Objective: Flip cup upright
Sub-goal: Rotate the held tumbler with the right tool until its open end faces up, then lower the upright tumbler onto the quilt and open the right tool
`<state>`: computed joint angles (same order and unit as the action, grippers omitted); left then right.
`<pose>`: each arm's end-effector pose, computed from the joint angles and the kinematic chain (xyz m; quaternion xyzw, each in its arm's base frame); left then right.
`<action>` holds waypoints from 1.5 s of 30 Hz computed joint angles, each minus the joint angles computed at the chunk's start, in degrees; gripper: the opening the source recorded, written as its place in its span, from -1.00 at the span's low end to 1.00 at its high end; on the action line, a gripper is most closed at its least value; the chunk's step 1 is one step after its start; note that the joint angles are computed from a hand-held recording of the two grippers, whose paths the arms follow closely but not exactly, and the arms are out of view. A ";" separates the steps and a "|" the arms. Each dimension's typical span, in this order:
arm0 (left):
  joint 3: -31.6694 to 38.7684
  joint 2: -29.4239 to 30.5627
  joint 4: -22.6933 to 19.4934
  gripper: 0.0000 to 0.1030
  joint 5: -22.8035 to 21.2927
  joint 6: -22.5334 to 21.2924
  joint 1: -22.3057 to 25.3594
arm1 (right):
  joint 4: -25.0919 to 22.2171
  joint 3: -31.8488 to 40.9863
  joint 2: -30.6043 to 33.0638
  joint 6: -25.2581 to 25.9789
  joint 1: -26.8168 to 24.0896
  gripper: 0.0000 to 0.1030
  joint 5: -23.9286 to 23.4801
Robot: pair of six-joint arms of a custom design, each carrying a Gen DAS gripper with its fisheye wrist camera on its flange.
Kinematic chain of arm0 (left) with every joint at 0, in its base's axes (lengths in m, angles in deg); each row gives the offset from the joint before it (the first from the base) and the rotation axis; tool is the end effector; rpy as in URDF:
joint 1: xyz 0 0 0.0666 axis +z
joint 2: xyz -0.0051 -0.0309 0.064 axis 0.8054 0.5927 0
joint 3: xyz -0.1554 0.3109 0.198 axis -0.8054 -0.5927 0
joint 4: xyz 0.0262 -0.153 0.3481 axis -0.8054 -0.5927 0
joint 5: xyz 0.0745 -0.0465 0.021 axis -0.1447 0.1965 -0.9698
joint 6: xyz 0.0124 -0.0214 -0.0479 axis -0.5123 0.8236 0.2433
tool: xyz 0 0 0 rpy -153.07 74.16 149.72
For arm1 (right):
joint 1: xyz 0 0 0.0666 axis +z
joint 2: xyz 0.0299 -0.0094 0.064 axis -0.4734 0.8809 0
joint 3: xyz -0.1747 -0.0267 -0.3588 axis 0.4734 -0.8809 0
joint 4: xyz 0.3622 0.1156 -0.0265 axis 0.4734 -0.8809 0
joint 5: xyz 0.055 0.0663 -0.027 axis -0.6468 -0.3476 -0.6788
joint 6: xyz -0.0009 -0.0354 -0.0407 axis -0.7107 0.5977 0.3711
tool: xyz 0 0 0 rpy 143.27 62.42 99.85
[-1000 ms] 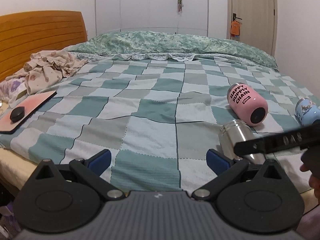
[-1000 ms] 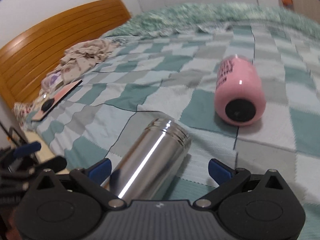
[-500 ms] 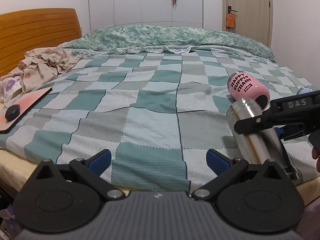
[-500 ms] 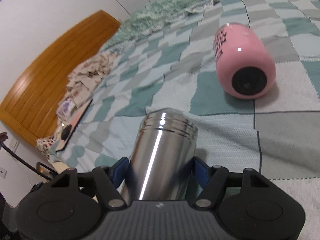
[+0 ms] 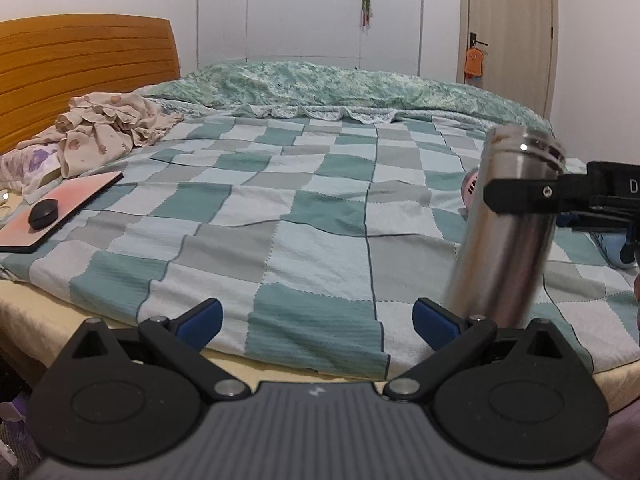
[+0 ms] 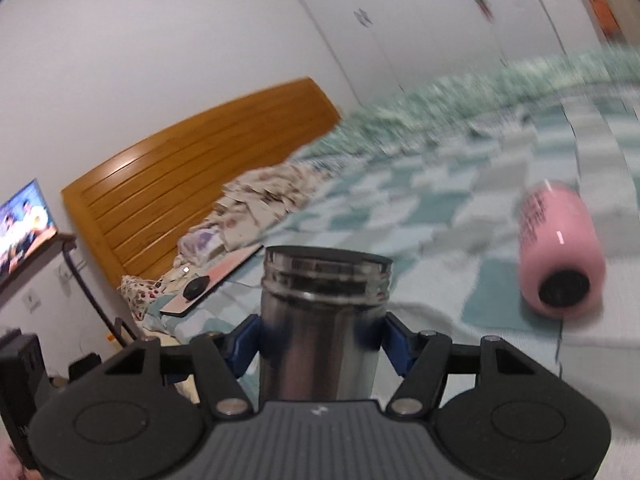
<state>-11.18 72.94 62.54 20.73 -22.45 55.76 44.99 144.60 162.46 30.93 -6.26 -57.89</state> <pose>0.5576 0.0050 0.3516 0.2049 0.8499 -0.1197 0.4705 0.4856 0.1944 0.3451 0.0620 0.8173 0.2373 0.5214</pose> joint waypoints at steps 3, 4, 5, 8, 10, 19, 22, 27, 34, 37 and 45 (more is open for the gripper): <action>-0.28 -0.55 0.76 1.00 0.15 0.65 0.53 | 1.45 1.43 0.24 5.48 1.17 0.22 2.45; -0.39 -0.71 1.04 1.00 0.07 0.85 0.65 | 1.92 2.16 0.56 7.11 1.50 0.22 3.24; -0.44 -0.82 1.32 1.00 0.04 1.06 0.76 | 2.36 3.04 0.89 9.16 1.83 0.22 4.11; -0.44 -0.92 1.89 1.00 -0.04 1.43 1.05 | 2.67 5.80 2.31 14.68 2.98 0.22 6.76; -0.40 -0.77 2.43 1.00 -0.85 1.64 1.01 | 3.09 7.50 3.54 19.52 4.14 0.22 9.72; 0.42 1.26 2.43 1.00 -3.32 1.64 1.06 | 4.70 9.78 11.16 26.08 6.40 0.22 15.69; 0.48 1.63 2.27 1.00 -3.33 1.52 1.53 | 8.82 7.73 11.84 25.33 6.30 0.21 14.82; 0.45 1.72 2.62 1.00 -3.17 1.88 1.91 | 7.15 8.52 11.69 25.13 6.16 0.21 14.38; -1.10 -0.23 3.65 1.00 -1.59 1.74 1.82 | 16.00 2.33 7.55 26.24 6.86 0.93 16.90; -2.97 -2.32 5.22 1.00 0.21 2.14 1.32 | 20.19 -2.10 3.46 28.06 7.35 1.00 18.48; -11.04 -9.58 13.93 1.00 5.14 5.13 -2.24 | 16.61 -14.38 -11.84 28.85 7.48 1.00 23.12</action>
